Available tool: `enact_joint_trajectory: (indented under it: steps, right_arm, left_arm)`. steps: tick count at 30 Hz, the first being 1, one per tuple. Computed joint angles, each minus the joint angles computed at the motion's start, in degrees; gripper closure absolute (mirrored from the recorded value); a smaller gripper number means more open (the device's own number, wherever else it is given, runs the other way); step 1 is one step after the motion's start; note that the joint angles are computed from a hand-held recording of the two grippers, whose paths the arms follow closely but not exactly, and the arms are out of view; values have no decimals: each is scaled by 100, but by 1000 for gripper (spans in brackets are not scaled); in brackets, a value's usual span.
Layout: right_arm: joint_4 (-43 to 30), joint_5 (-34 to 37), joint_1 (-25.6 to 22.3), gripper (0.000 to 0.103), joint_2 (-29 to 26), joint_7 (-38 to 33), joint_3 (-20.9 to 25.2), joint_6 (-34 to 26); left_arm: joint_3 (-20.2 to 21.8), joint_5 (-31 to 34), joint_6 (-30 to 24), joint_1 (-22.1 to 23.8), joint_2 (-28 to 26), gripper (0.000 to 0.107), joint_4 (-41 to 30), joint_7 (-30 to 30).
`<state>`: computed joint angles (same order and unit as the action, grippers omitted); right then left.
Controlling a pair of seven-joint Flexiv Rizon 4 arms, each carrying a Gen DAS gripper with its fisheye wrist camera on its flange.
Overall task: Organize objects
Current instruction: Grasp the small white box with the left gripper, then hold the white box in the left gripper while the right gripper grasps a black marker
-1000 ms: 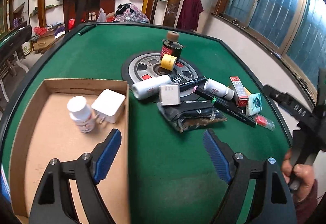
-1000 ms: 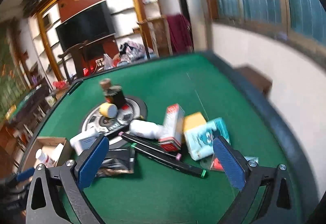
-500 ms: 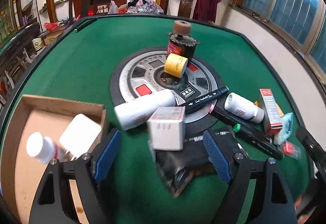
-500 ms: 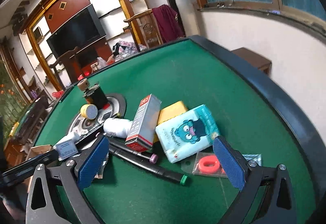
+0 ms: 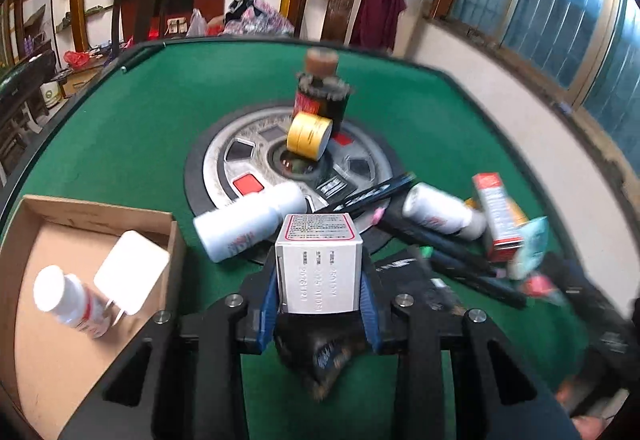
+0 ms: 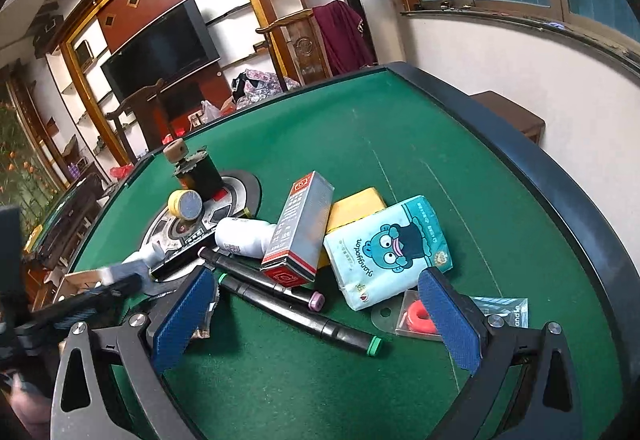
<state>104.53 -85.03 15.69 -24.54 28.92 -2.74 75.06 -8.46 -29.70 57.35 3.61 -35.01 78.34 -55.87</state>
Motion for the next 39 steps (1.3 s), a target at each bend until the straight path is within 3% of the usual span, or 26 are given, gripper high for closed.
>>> enact_joint_trajectory:
  steps: [5, 10, 14, 18, 21, 23, 27, 30, 33, 38, 39]
  right_arm:
    - [-40, 41, 23, 0, -49, -138, 14, 18]
    - [-205, -30, 36, 0, -135, -295, 2, 318]
    - [-327, 387, 109, 0, -94, -834, 4, 350]
    - [-510, 1754, 64, 0, -132, -2299, 222, 160]
    - [-686, 3060, -88, 0, -209, -3825, 697, -371]
    - [-607, 3456, -97, 0, -153, -4253, 770, -536]
    - [-311, 4372, -304, 0, -123, -5006, 1044, -31]
    - [-510, 5534, -847, 0, -481, -6188, 1960, 293]
    - [-848, 5916, -887, 3, -792, -6741, 2200, 4]
    - [-1111, 6003, -477, 10, -951, -6966, 1845, -433]
    - [-1212, 6275, -540, 18, -1011, -7273, 2014, -521]
  left_arm:
    - [-474, -1278, 304, 541, 861, 73, 1126, 949]
    - [-261, -2245, 353, 627, 1423, 73, 1852, 1600]
    - [-9, -2812, 301, 561, 1642, 73, 2174, 1961]
    - [142, -3225, 560, 397, 1768, 73, 2413, 2490]
    - [216, -3541, 296, 405, 1855, 73, 2503, 2695]
    - [286, -3635, 148, 390, 1876, 73, 2516, 2784]
    - [373, -3679, -33, 350, 1862, 72, 2506, 2837]
    - [404, -3619, -127, 318, 1831, 72, 2487, 2793]
    - [420, -3552, -141, 293, 1829, 72, 2494, 2767]
    - [434, -3472, -106, 265, 1840, 72, 2521, 2710]
    - [432, -3470, -105, 266, 1835, 72, 2526, 2708]
